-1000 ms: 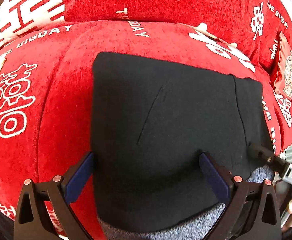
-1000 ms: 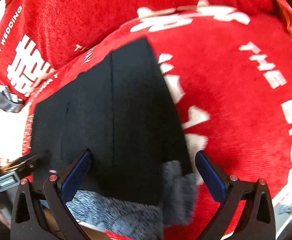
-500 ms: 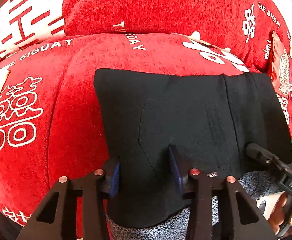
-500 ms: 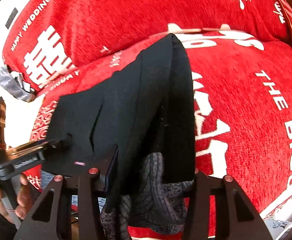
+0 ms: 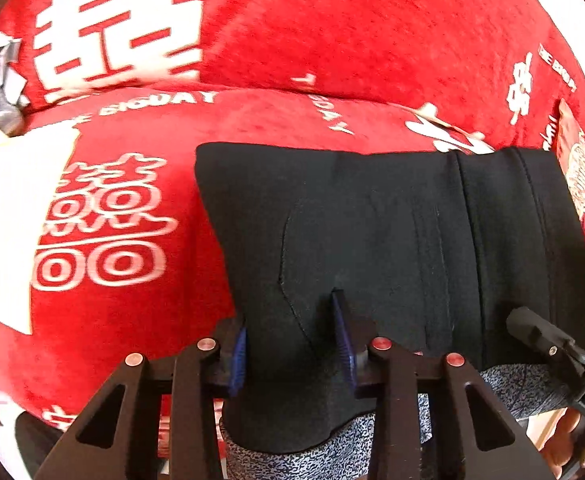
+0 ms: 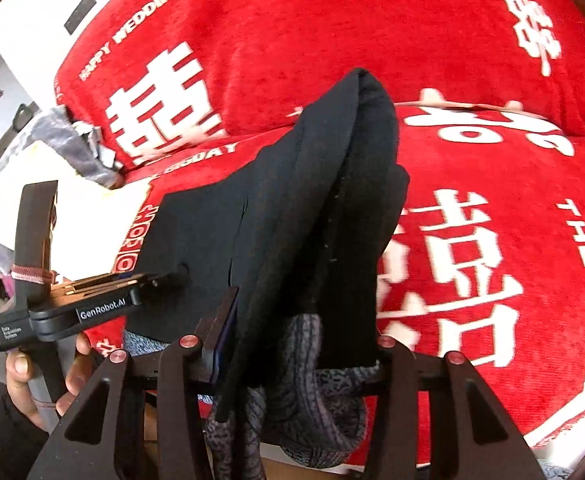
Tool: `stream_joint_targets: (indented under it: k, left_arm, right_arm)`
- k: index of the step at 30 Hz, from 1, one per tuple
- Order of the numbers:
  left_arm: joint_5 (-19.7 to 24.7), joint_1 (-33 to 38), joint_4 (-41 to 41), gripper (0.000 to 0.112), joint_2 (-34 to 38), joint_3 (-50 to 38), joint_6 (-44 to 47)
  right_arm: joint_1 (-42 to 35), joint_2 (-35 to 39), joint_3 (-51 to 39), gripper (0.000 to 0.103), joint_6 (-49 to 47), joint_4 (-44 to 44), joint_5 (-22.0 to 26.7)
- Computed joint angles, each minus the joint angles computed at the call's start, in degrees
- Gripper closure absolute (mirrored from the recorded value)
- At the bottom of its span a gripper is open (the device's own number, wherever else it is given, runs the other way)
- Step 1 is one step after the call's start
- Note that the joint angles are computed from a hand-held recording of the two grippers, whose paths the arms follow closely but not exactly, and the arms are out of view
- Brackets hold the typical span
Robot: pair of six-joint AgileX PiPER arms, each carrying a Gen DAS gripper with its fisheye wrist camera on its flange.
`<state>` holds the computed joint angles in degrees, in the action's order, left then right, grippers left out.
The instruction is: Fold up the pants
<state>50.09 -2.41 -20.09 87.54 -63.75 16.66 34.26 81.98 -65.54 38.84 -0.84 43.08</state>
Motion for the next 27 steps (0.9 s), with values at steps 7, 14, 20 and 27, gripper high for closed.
stream_joint_targets:
  k: [7,14,20,27]
  left_arm:
    - [0.8,7.6,0.1,0.074,1.4,0.4,3.5]
    - [-2.8,10.6,-3.4,0.067,5.7,4.3,7.9]
    - [-0.4,13.0,-3.5,0.054,4.9,3.7,8.9]
    - [-1.2,12.7,1.3,0.054,-2.0,8.7,8.5]
  right_arm:
    - [3.9,7.2,-3.7,0.054,-0.4,4.4,-2.5]
    - [3.3,12.8,-4.4,0.05,-0.5,4.9,-2.3]
    - [2.9,10.7,-2.4,0.034,6.8,-1.3,1.4]
    - [15.0,10.4,-10.7,0.034,13.6,-18.7,14.3]
